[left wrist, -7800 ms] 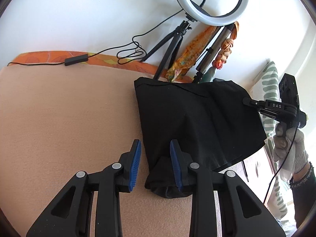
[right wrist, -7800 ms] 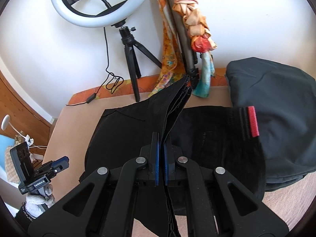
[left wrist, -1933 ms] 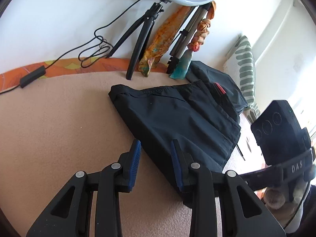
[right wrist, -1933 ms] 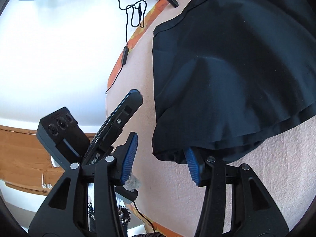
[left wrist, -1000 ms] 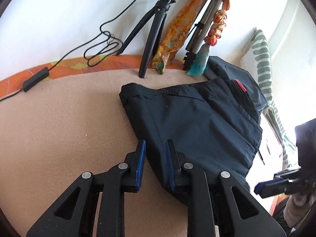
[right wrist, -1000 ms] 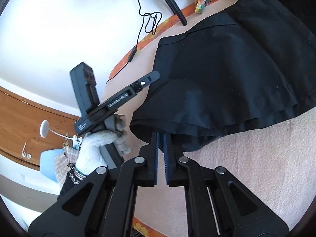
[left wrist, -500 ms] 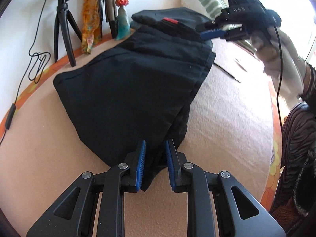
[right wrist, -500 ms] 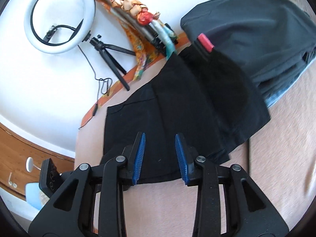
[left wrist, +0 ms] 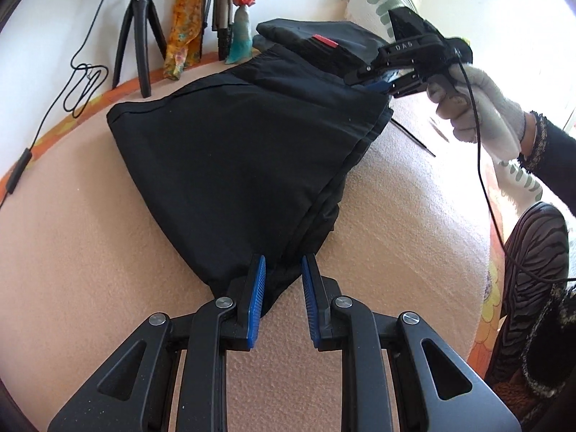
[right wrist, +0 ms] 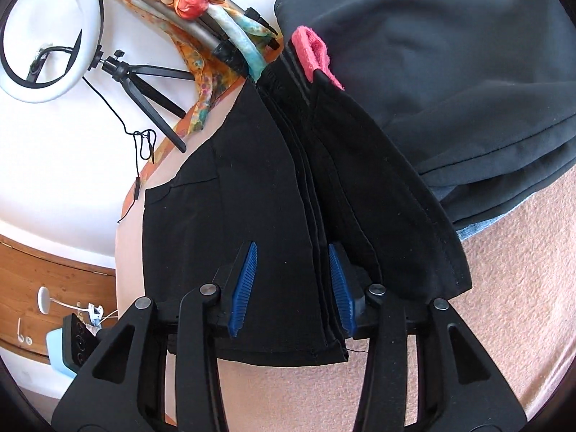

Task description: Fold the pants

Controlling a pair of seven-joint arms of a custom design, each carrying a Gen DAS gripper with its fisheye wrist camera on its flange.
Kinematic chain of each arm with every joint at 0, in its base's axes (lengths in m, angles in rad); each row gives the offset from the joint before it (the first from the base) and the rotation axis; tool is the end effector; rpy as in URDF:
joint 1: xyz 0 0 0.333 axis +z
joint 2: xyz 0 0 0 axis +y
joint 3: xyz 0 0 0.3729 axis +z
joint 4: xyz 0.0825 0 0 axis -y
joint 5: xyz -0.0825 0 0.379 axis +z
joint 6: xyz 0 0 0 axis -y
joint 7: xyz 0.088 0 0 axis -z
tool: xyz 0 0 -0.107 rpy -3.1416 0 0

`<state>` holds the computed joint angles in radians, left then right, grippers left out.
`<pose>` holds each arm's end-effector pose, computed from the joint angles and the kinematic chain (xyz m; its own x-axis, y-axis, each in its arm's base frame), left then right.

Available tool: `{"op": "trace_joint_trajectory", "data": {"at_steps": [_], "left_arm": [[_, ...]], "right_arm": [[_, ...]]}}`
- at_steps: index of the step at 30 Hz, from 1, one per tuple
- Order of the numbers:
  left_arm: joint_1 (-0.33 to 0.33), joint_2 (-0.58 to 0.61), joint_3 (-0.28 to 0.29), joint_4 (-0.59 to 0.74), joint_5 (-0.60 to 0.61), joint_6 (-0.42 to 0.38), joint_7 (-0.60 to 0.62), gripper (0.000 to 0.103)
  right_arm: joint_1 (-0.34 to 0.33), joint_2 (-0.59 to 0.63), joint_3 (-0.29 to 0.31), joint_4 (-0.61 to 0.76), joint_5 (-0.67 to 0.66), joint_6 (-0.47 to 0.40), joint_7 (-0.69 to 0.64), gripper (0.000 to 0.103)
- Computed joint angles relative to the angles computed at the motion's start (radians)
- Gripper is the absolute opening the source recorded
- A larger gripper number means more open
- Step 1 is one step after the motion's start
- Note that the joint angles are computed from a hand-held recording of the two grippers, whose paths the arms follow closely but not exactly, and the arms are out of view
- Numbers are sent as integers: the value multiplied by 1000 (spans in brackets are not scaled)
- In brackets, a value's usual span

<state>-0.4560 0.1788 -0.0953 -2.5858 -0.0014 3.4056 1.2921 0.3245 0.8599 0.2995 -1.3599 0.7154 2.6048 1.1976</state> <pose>0.4249 -0.2602 0.3305 -0.3117 -0.9327 0.1814 -0.8058 0.1583 -0.5706 0.7025 0.3988 0.2963 0.3372 -0.7212 -0.6052 -0.9290 -0.1508 -0.3379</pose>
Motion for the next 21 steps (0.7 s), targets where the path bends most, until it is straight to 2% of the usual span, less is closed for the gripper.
{"op": "trace_joint_trajectory", "data": {"at_steps": [1,2,4,5,7,8,9,12,13,16,18,21], "left_arm": [[36,-13,-27,-20,20,27,-33,19],[37,-30,-25,-40,6,48,-43,19],[1,-69,-3,-79,-96,86,-3,19],[-4,-90,-3,-97,-147,102,17,19],[-24,-126,-7,-122,-286,127,87,19],[-16,-138,-16,-130,-317,137,95,22],[1,-145,-26,-139,-313,150,76,27],[66,-141,-53,-142,-239,168,-25,34],[84,-133,-64,-137,-220,167,-49,34],[115,-95,-95,-110,-195,163,-99,48],[170,-57,-119,-95,-57,189,-224,50],[207,-6,-134,-69,68,219,-337,50]], "right_arm": [[2,0,1,0,-3,-3,-5,43],[12,-1,-7,2,-15,-4,-3,39],[31,-2,-21,7,-45,-8,2,11],[28,6,-14,21,-46,-34,6,11],[51,-6,-29,7,-66,-3,8,9],[66,-18,-39,-3,-85,19,3,9],[74,-30,-43,-15,-96,39,0,8],[84,-80,-47,-63,-121,109,-18,8],[98,-97,-65,-77,-147,134,-17,8],[160,-122,-155,-94,-249,170,57,8],[145,-110,-145,-76,-274,157,76,8],[169,-82,-188,-40,-349,116,135,8]]}}
